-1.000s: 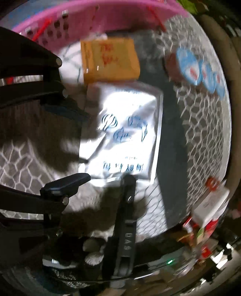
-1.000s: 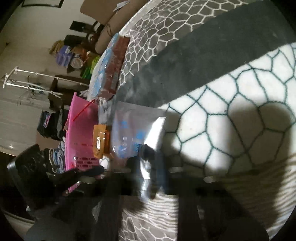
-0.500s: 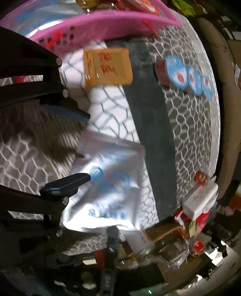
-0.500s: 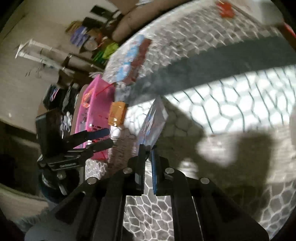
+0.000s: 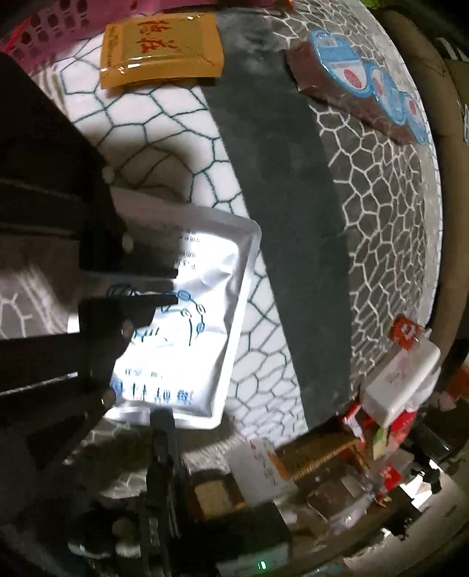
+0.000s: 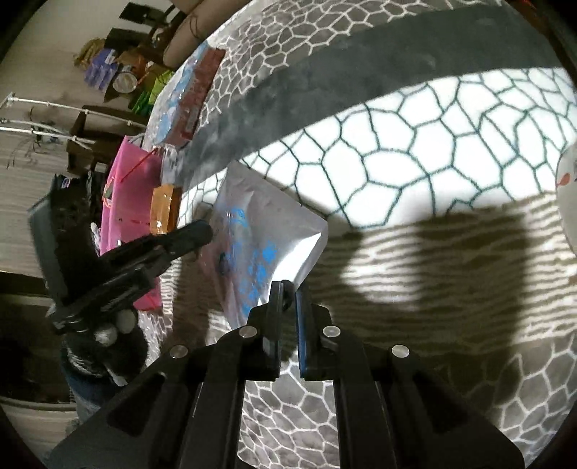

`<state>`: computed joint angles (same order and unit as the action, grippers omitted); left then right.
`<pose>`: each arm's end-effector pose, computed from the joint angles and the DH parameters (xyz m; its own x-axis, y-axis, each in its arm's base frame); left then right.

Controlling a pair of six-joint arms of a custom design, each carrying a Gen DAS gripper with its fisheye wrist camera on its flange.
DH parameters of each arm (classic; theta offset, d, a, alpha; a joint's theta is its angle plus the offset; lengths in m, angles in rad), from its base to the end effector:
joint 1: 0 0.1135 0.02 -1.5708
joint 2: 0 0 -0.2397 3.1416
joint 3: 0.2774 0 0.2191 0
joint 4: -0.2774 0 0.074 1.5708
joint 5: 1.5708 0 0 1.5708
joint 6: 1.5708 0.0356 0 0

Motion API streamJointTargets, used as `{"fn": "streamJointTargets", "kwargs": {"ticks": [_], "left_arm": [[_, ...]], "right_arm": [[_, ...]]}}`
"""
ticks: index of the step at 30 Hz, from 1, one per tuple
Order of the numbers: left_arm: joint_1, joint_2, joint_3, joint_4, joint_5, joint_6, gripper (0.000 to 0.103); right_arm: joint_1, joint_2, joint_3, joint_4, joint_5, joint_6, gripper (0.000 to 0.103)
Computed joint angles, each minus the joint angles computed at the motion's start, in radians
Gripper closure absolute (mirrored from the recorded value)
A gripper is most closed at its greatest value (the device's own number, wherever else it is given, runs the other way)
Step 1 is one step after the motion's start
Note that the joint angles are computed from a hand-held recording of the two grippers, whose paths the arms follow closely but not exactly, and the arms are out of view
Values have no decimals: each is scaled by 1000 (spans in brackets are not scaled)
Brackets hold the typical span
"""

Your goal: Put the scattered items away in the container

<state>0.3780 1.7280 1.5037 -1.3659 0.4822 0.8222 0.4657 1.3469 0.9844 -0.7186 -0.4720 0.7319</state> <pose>0.2610 0.0859 0.2564 -0.8781 0.3497 -0.3265 0.4526 0.8285 -0.3298 0.2025 0.1199 0.2353 -0.9815 0.1729 -0.0818 0.0873 0.7854 0.6128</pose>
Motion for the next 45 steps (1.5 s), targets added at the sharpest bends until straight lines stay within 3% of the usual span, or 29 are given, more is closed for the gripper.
{"fn": "streamJointTargets", "kwargs": {"ticks": [3, 8, 11, 13, 15, 19, 29, 31, 36, 41, 42, 44, 45], "left_arm": [[-13, -31, -97, 105, -26, 28, 103], [-8, 1, -62, 81, -17, 10, 103], [-8, -6, -73, 92, -19, 15, 102], [-6, -18, -87, 104, -24, 17, 102], [-5, -24, -91, 107, -27, 16, 102], [2, -25, -92, 105, -22, 22, 102], [1, -41, -113, 124, -26, 29, 101], [-4, -57, -129, 141, -32, 23, 101], [-6, -80, -150, 163, -36, 19, 101], [-2, -83, -125, 109, -58, 144, 101], [10, -81, -116, 99, -58, 156, 99], [38, -88, -101, 103, -72, 158, 80], [49, -95, -101, 115, -78, 152, 54]], "right_arm": [[4, 3, 11, 1, 0, 1, 96], [0, 15, -6, 22, 2, 17, 88], [0, 0, -87, 159, -53, 78, 74], [8, -14, -175, 341, -103, 163, 60], [30, 4, -210, 450, -112, 210, 59], [91, 57, -123, 357, 15, 178, 60], [144, 99, -84, 339, 133, 147, 61], [177, 122, -31, 274, 192, 104, 71], [231, 180, 93, 157, 288, 32, 77], [248, 175, 108, 144, 311, -4, 79], [241, 170, 94, 157, 298, -1, 79], [225, 159, 76, 173, 275, 0, 79], [222, 155, 74, 174, 271, -1, 79]]}}
